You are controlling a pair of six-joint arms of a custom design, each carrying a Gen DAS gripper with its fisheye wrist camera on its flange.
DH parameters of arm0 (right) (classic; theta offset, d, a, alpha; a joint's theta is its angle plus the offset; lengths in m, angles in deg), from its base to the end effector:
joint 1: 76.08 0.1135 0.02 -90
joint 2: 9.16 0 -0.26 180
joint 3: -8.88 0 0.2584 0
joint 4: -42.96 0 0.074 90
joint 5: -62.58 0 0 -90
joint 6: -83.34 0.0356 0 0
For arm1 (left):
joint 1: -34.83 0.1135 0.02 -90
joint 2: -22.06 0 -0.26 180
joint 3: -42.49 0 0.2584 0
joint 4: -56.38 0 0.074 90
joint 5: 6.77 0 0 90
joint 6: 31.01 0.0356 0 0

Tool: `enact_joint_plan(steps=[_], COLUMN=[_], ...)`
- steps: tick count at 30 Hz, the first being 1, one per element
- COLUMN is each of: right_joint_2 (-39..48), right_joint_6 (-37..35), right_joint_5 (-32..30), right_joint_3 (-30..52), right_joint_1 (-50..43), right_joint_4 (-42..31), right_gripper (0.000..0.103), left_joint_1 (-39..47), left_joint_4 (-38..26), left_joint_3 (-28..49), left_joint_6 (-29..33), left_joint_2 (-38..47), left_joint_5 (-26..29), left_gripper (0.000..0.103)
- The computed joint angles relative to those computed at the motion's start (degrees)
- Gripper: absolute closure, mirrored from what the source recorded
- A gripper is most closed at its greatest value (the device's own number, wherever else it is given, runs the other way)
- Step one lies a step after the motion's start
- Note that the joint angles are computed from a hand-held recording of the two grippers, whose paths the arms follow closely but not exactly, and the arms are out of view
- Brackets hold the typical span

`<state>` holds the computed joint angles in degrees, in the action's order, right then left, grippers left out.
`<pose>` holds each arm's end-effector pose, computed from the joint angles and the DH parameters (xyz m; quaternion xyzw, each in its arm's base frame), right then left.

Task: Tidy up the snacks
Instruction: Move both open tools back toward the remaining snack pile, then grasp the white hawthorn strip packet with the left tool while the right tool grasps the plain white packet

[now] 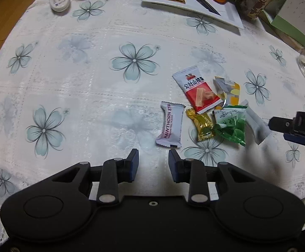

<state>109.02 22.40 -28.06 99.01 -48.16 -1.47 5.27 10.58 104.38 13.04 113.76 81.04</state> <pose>0.3566 0.1894 0.1167 0.0090 0.9883 0.0775 0.1312 0.2435 -0.1365 0.1388 -0.1438 0.9815 -0.0617 0.1106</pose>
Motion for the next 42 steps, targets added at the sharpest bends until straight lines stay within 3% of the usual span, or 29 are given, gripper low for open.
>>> enact_joint_plan(steps=[11, 27, 38, 39, 42], right_joint_2=[14.7, 6.4, 6.4, 6.5, 6.4], right_joint_6=[-2.0, -2.4, -4.0, -4.3, -4.7], right_joint_5=[1.3, 1.6, 0.6, 0.5, 0.2], right_joint_3=[13.2, -1.1, -1.5, -1.6, -2.4], right_joint_1=[1.3, -5.9, -6.8, -6.8, -6.7], right_joint_4=[-3.6, 5.3, 6.2, 6.4, 7.6], right_gripper=[0.055, 0.055, 0.055, 0.055, 0.052], left_joint_1=[1.4, 2.1, 0.7, 0.6, -0.2], left_joint_4=[3.7, 6.2, 3.8, 4.6, 4.3], left_joint_3=[0.9, 3.5, 9.5, 9.2, 10.3], left_joint_6=[0.7, 0.6, 2.3, 2.4, 3.1], left_joint_2=[3.8, 7.9, 15.7, 15.6, 16.7], left_joint_5=[2.0, 2.6, 0.2, 0.0, -0.6], left_gripper=[0.062, 0.061, 0.061, 0.056, 0.053])
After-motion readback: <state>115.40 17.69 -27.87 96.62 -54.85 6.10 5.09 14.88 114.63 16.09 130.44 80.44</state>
